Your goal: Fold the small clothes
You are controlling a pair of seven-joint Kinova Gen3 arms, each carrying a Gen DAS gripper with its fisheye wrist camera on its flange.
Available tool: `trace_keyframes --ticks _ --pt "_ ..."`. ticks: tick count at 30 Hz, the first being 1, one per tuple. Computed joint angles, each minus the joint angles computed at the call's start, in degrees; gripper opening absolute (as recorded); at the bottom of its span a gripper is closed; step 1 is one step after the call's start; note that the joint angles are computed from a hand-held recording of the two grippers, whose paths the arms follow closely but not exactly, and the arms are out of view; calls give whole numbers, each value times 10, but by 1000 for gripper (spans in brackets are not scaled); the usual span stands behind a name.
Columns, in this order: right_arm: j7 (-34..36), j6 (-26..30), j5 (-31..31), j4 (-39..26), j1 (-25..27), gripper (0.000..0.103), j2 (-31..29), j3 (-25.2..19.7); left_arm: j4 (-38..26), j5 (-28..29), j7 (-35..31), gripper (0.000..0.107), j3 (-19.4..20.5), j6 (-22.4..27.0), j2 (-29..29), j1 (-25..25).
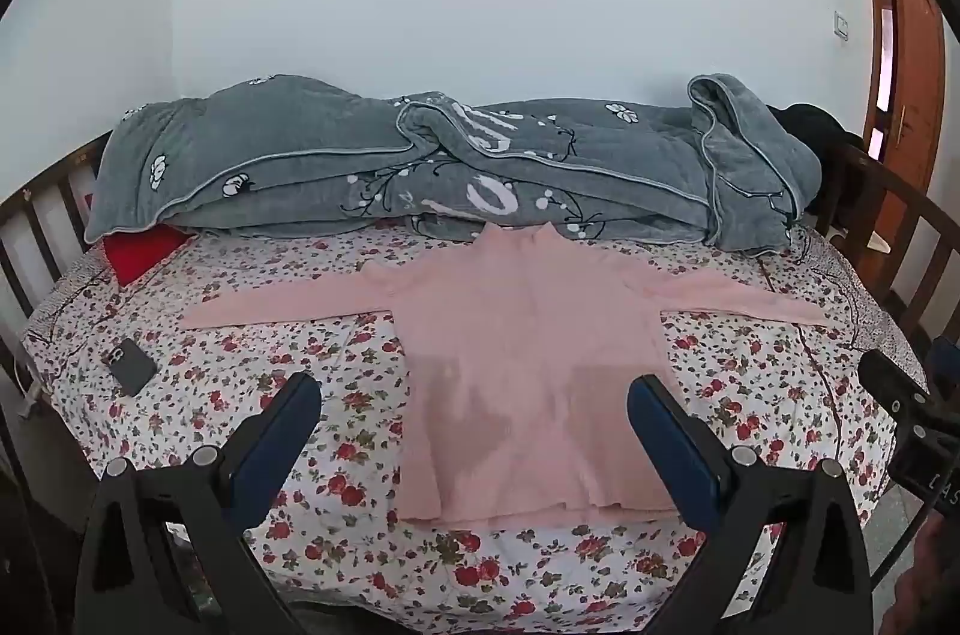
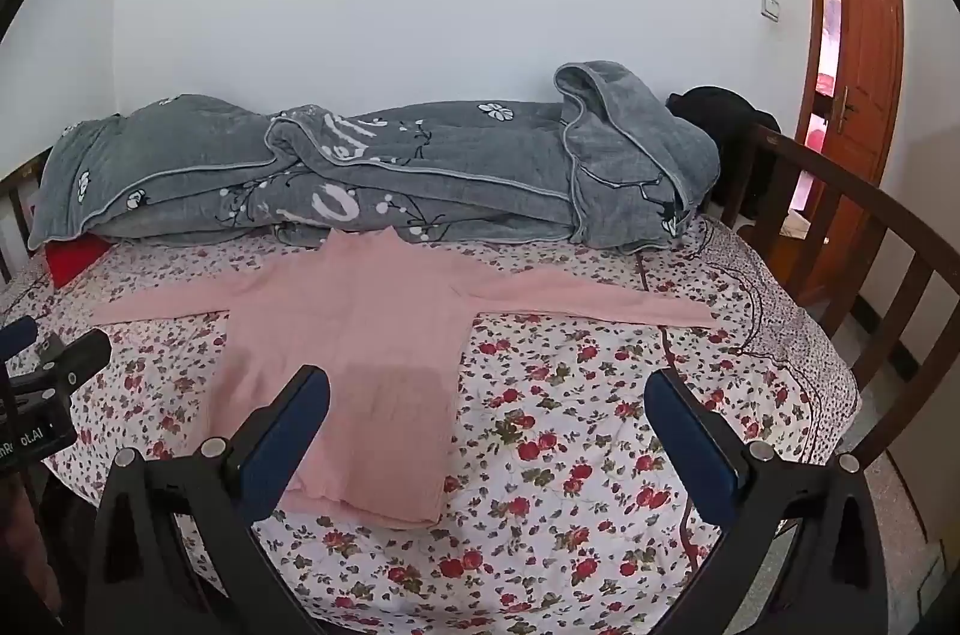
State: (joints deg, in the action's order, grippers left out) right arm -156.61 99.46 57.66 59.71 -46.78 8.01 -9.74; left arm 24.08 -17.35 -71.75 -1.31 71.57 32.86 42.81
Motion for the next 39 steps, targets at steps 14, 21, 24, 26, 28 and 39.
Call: trace_keyframes --ticks 14,21,24,26,28,39 --pt "3 1 2 -6 -1 103 -2 2 -51 6 -17 103 -6 25 19 -1" --pt "4 2 4 -8 -1 103 1 2 -59 8 -21 103 -9 26 21 2" --pt "1 3 4 -9 -2 103 0 2 -50 5 -18 103 -12 22 18 6" --pt "1 1 3 -10 0 103 0 3 -51 5 -17 103 -12 22 18 6" --pt "2 1 3 -12 0 103 0 3 -47 5 -15 103 -12 20 17 6" --pt "5 -2 0 -11 4 103 0 4 14 -17 8 103 -11 -20 -9 9"
